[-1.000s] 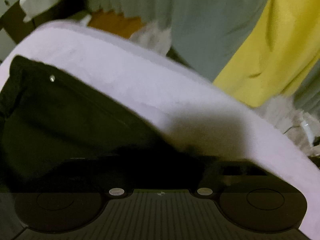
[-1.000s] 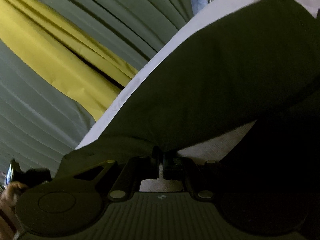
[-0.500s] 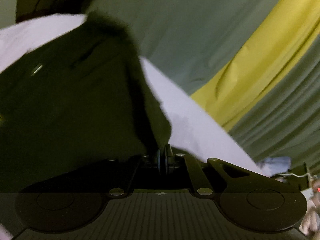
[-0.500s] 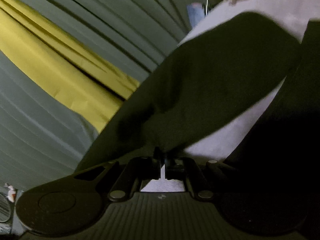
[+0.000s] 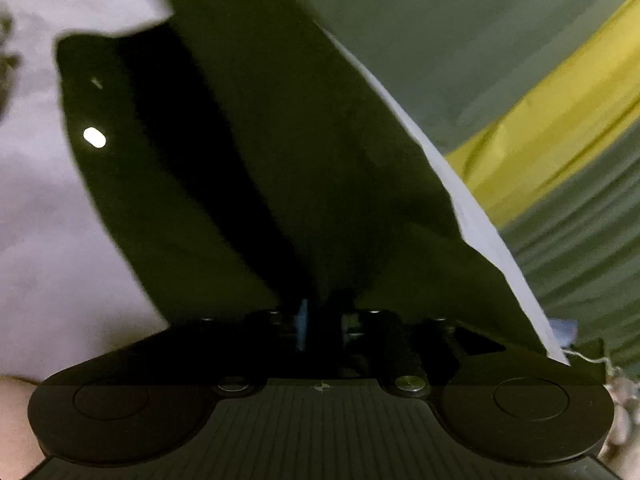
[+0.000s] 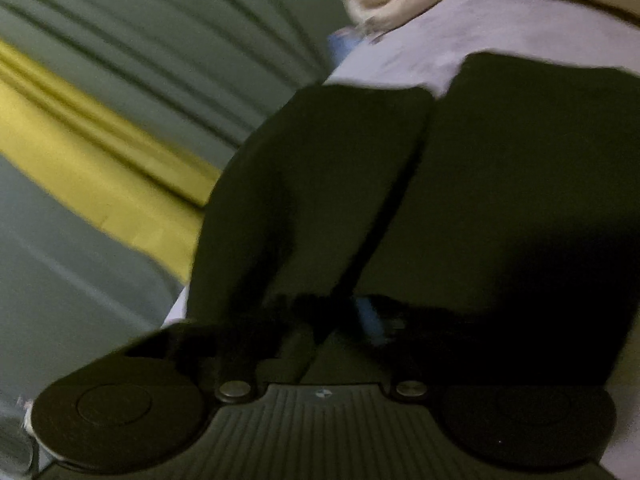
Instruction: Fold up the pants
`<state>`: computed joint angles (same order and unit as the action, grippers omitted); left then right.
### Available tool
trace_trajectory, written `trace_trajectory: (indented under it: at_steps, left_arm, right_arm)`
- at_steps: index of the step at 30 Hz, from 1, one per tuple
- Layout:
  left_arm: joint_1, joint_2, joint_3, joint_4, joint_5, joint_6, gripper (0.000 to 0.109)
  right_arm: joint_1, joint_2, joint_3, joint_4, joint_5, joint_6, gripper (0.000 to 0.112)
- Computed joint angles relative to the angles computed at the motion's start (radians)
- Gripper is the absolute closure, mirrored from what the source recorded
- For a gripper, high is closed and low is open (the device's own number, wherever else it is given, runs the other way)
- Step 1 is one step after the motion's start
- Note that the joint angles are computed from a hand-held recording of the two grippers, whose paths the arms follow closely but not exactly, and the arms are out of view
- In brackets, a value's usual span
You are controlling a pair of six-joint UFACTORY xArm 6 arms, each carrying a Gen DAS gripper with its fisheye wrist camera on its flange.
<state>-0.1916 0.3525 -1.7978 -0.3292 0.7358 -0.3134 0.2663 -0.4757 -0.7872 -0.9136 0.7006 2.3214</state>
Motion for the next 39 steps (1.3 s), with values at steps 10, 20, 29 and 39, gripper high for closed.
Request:
trace_trajectory:
  at_steps: [10,20,29,39]
  left_arm:
    - [0.068,-0.032,0.066,0.046,-0.091,-0.135,0.043]
    - [0.133,-0.085,0.123,0.109,-0.14,-0.234,0.034]
    - [0.163,-0.082,0.16,0.139,-0.17,-0.309,0.02]
    - [0.151,-0.066,0.145,0.06,-0.155,-0.217,0.02]
  right_arm:
    - [-0.186,0.027,0.046,-0.081,-0.235,0.109,0.055]
    - [-0.208,-0.002,0.002,-0.006,-0.198,-0.052,0.109]
    - [0.128,-0.224,-0.029,-0.084,0.338,-0.171,0.109]
    - [-0.038,-0.393,0.252,0.063,0.035,-0.029,0.05]
